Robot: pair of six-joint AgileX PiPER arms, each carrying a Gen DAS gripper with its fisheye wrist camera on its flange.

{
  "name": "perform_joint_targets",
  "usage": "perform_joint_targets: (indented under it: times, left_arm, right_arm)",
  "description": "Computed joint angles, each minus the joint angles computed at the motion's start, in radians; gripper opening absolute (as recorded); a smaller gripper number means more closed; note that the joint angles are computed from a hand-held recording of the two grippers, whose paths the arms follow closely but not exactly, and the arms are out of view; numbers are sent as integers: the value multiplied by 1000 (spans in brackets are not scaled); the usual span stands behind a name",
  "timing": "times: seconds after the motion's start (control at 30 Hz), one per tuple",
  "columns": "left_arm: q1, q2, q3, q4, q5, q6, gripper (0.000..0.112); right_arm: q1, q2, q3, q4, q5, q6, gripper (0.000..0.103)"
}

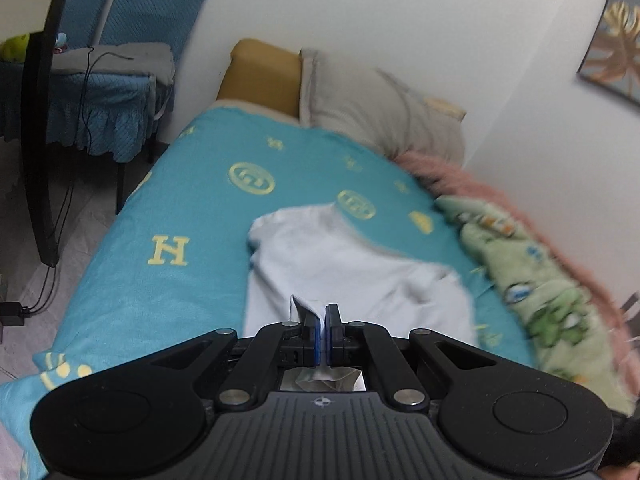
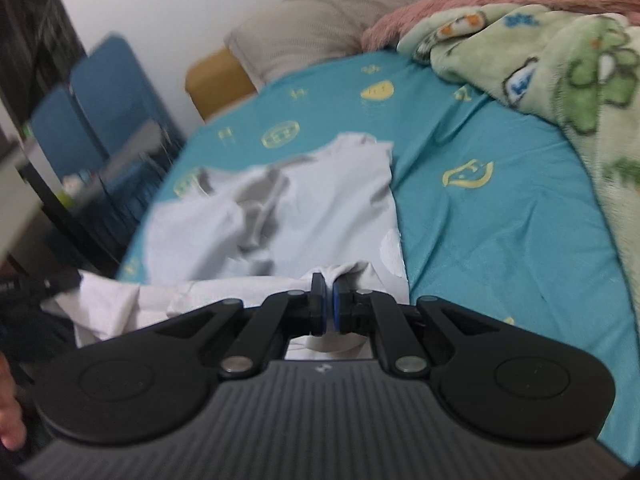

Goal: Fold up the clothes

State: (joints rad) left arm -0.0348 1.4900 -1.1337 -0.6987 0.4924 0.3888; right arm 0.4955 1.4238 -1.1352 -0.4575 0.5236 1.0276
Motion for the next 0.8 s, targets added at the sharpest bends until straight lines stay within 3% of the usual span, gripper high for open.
perform_joint_targets:
  times: [0.2,0.37,0.4,0.47,0.5,0.53,0.67,0.8]
  left_arm:
    - [-13,104,7,23,-46,29,6]
    - [-50,29,48,121,-49,-25,49]
    - [-63,4,59,159,-51,-54,52]
    - [-95,-59,89,258,-57,-134,67]
    - [-112,-96,109,302,-60,-167,71]
    - [-129,-135,129,341,-63,-195,77]
    - [-198,-291,196,484,-59,-301,84]
    - [-268,-438,232,622,-6,-434,89]
  right_arm:
    - [16,76,1,-81,-3,58,9]
    - [51,46,-34,-107,72,97,11]
    - [63,38,-44,-106,101,101,13]
    - [99,9,-50,-125,152,126,37]
    - [131,-17,-38,-171,170,165,61]
    - [165,-42,-29,-216,192,203,75]
    - [302,-128,-24,-315,300,276,78]
    - [460,-185,-40,-394,437,353,78]
